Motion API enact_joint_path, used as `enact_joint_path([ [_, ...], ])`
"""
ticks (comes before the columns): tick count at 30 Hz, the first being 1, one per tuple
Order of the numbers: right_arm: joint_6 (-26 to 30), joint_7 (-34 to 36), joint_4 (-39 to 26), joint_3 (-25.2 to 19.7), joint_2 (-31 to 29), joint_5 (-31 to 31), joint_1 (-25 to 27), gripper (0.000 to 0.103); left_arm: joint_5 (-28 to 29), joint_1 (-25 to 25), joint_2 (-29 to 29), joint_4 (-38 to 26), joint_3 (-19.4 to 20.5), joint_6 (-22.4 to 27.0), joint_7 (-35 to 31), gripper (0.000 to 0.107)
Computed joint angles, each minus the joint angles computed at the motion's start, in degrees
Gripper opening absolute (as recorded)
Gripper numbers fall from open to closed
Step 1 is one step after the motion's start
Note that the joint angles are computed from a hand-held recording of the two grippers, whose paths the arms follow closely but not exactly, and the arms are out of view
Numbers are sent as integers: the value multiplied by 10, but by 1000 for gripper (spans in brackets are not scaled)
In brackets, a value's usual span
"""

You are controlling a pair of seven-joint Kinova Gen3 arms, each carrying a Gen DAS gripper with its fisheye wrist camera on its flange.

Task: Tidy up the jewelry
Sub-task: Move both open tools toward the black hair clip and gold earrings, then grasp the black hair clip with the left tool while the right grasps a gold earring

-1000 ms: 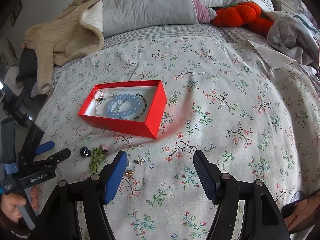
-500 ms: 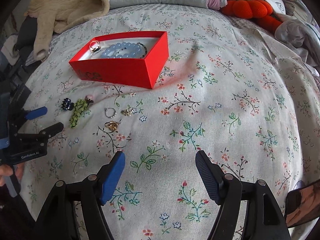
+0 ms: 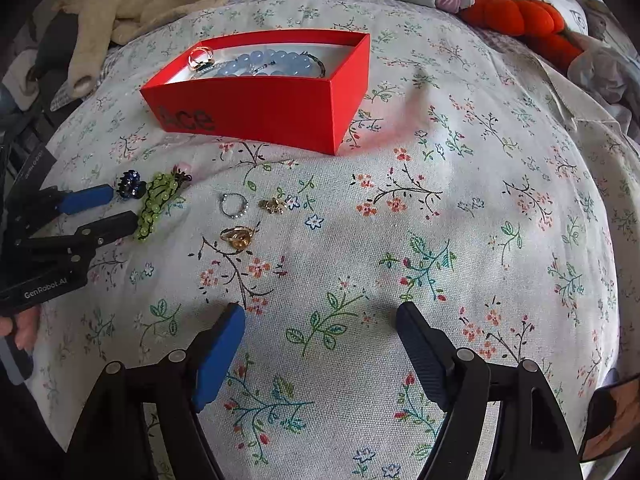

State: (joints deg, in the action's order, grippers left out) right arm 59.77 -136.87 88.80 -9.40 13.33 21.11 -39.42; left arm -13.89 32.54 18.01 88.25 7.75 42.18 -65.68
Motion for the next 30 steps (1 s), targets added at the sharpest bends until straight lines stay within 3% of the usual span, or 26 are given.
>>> enact_joint_path([
  [13, -6, 4, -20, 4, 16, -7, -3, 80, 20, -1, 12, -23, -4, 4, 12, 27],
  [23, -21, 27, -25, 3, 18, -30, 4, 80, 50, -16, 9, -37, 6, 31, -2, 27],
  [27, -28, 31, -27, 5, 20, -37, 6, 79, 5, 18, 19, -68, -12, 91, 40, 27],
  [30, -31, 32, -32, 6, 25, -35, 3, 74, 9, 13, 20, -77, -8, 114, 53, 27],
])
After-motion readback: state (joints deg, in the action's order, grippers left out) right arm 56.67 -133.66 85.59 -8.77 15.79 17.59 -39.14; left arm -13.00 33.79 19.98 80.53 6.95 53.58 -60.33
